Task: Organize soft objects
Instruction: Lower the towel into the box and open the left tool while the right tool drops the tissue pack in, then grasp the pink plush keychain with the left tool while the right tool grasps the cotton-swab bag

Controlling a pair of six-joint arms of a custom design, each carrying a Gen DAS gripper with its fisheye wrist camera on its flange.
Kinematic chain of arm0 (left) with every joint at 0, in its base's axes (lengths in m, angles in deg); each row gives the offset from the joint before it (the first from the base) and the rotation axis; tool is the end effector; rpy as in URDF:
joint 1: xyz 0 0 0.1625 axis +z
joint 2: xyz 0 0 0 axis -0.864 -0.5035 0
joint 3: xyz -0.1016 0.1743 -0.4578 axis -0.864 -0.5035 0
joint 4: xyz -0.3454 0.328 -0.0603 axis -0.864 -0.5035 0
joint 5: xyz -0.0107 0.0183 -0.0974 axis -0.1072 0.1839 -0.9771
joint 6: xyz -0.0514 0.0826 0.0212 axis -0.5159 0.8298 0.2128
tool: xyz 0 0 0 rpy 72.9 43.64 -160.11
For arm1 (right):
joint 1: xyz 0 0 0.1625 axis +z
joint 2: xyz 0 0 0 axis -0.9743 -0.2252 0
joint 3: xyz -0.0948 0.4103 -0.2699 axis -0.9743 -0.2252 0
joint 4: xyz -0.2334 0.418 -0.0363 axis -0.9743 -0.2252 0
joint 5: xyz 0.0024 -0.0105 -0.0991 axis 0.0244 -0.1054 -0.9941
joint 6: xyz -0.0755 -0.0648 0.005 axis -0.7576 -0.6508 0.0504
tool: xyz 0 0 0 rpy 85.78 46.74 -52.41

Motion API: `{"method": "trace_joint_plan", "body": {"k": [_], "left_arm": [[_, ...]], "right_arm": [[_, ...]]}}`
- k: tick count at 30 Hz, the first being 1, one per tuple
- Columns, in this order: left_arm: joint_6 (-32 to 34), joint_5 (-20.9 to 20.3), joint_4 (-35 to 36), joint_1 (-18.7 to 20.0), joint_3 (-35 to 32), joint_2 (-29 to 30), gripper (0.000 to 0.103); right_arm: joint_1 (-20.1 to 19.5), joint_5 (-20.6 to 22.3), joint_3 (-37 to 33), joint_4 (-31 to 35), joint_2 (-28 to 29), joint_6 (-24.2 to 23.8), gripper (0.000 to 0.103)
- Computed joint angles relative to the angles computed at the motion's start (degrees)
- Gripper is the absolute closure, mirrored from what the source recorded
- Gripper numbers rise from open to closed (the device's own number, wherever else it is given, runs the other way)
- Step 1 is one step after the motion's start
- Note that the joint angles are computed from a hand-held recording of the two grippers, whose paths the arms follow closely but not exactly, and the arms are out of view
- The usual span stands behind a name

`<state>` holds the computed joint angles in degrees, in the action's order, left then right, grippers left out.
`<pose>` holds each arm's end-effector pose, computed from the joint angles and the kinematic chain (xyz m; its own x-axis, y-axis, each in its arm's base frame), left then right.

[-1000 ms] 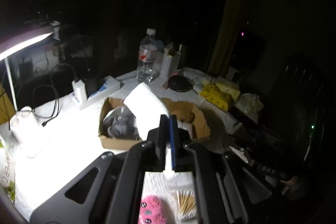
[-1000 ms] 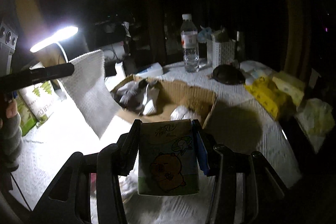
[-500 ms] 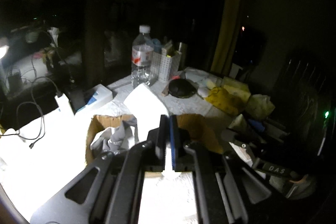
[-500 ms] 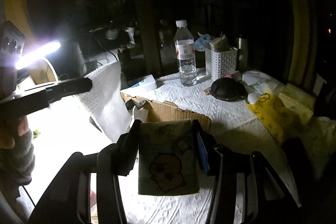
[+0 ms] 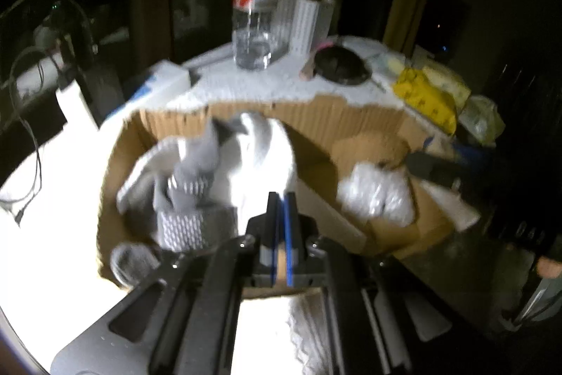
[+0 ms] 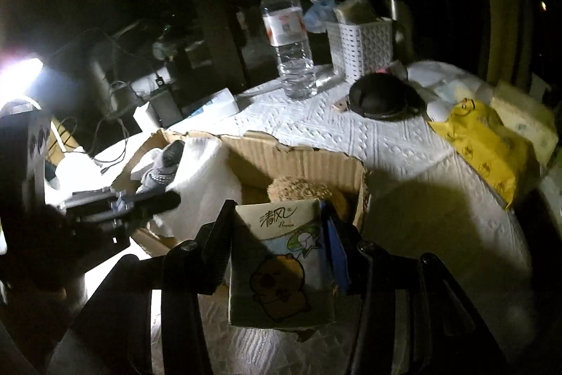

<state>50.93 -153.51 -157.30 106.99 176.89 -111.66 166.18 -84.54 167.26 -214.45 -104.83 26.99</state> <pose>-0.2835 -0.5644 0.0157 -0.6595 0.6148 -0.4325 0.7353 0.6472 -0.2014 0.0889 -0.4673 0.2449 -0.8354 0.0554 0.5468 -0.3866 0.6479 -0.6563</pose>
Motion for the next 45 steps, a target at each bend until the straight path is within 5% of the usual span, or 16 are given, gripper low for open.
{"method": "trace_joint_plan", "body": {"k": [7, 13, 17, 20, 30, 45], "left_arm": [[0.78, 0.42, -0.47, 0.02, 0.92, -0.38, 0.097], [0.32, 3.9, -2.75, -0.49, 3.59, -2.31, 0.075], [-0.87, 2.71, -4.04, -0.26, 5.51, -4.75, 0.045], [-0.66, 2.51, -4.44, -0.62, 6.34, -5.97, 0.036], [-1.03, 1.23, -7.65, -1.95, 10.59, -10.1, 0.031], [-7.12, 3.94, -5.88, -6.84, 19.15, -16.26, 0.027]], "right_arm": [[-0.18, 0.7, -0.27, -5.56, 2.7, 1.93, 0.053], [0.83, -2.16, -1.34, -7.4, 5.83, 3.08, 0.052], [2.14, -4.65, -1.41, -7.86, 6.48, 3.85, 0.037], [3.7, -7.4, -0.76, -9.26, 6.41, 4.33, 0.036], [10.61, -16.16, 2.78, -12.42, 5.79, 4.76, 0.036], [15.97, -19.38, 9.31, -12.61, 6.68, 11.3, 0.035]]}}
